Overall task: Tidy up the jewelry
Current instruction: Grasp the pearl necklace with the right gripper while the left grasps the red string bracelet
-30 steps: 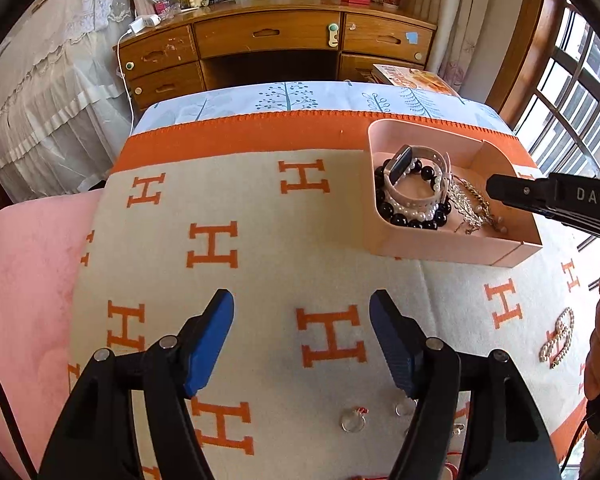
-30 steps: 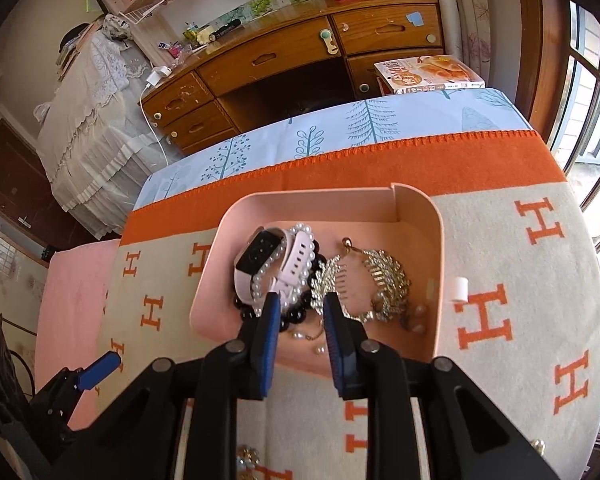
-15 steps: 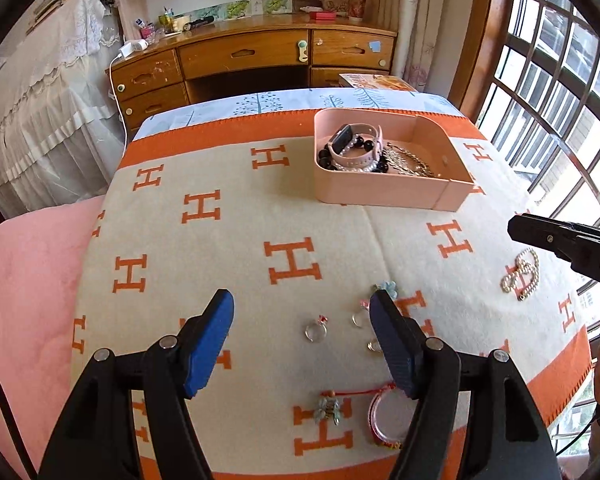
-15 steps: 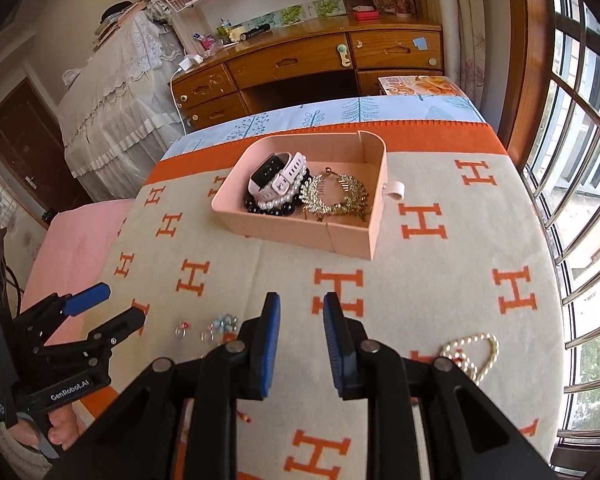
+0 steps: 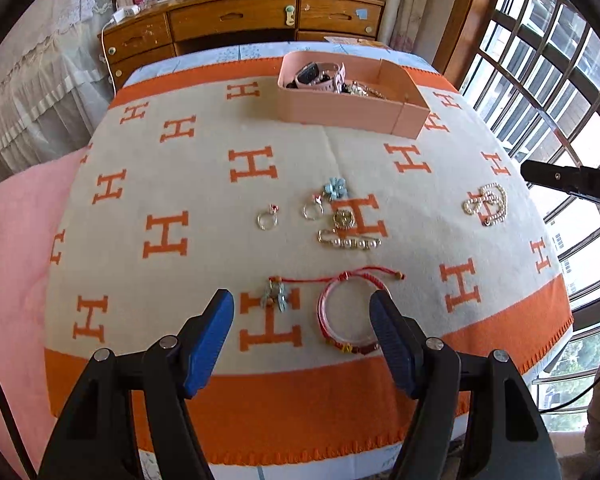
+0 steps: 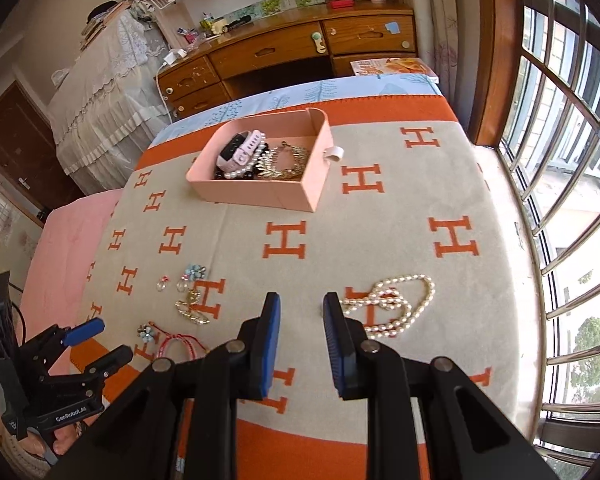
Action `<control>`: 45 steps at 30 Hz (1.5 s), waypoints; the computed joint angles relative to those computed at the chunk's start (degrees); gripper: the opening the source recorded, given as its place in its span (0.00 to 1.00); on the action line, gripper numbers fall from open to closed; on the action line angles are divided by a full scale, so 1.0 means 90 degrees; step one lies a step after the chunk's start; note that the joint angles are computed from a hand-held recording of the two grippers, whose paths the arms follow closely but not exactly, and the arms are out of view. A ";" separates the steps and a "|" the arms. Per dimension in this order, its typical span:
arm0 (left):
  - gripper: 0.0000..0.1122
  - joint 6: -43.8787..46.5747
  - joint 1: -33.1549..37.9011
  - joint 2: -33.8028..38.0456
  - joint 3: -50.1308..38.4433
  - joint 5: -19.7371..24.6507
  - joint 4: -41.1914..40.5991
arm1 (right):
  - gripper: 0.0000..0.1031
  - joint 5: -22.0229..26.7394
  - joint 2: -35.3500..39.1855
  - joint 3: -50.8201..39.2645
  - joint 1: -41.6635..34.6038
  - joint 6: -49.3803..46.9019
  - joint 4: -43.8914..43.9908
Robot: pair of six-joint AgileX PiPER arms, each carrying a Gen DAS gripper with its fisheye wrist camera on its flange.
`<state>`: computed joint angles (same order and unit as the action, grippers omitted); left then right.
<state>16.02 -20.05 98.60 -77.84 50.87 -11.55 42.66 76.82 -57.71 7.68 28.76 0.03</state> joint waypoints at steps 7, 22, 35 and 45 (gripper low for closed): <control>0.56 -0.0333 0.0109 0.0295 0.0055 0.0342 0.0006 | 0.22 0.0343 0.0495 0.0029 -0.1329 -0.1541 0.0978; 0.46 -0.0968 0.0116 0.1010 -0.0480 0.0830 -0.0017 | 0.22 0.0582 0.1813 -0.0428 -0.2034 -0.4467 0.2099; 0.46 -0.1286 -0.0012 0.1397 -0.0988 0.1065 0.0178 | 0.31 0.0044 0.1614 -0.0118 -0.1202 -0.4811 0.0936; 0.43 -0.1607 -0.0459 0.1931 -0.1813 0.1559 0.0927 | 0.11 0.0003 0.1702 -0.0237 -0.0509 -0.3497 -0.0235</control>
